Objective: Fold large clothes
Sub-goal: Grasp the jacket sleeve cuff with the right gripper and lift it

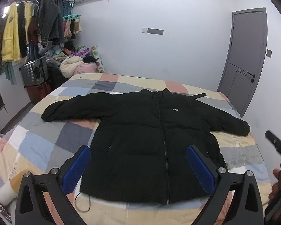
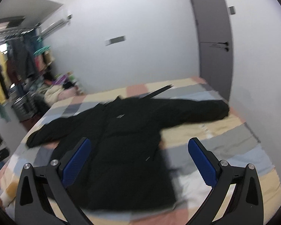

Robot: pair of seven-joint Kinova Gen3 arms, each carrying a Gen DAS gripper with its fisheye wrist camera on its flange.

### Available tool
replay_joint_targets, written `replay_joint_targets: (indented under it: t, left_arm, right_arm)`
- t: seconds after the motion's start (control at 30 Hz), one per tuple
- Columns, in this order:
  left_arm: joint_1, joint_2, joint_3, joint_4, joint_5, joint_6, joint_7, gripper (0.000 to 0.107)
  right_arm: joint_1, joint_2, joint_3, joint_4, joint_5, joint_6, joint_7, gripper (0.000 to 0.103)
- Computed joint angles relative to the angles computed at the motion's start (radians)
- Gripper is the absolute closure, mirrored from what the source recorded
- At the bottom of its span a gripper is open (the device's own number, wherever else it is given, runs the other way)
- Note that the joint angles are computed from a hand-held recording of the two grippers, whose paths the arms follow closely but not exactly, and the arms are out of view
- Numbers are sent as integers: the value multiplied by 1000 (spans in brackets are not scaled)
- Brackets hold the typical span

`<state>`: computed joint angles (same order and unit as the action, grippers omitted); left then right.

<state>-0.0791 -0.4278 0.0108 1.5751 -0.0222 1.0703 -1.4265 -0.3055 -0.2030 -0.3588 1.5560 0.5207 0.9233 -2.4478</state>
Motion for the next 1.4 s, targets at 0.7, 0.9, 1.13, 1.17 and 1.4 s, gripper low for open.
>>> replay_joint_targets:
  t: [0.7, 0.9, 1.13, 1.17, 1.4]
  left_arm:
    - [13, 519, -10, -3, -113, -559, 103, 5]
    - [43, 665, -19, -187, -78, -418, 100, 5]
    - [95, 709, -49, -320, -140, -304, 122, 5]
    - [101, 709, -55, -317, -155, -315, 132, 5]
    - [73, 672, -65, -195, -154, -442, 166, 5]
  right_arm:
    - [192, 630, 541, -99, -182, -566, -76, 8]
    - [364, 744, 500, -201, -407, -551, -103, 21]
    - [468, 841, 418, -371, -553, -451, 39, 21]
    - [470, 844, 419, -374, -562, -457, 48, 21]
    - [417, 790, 472, -279, -543, -544, 42, 71]
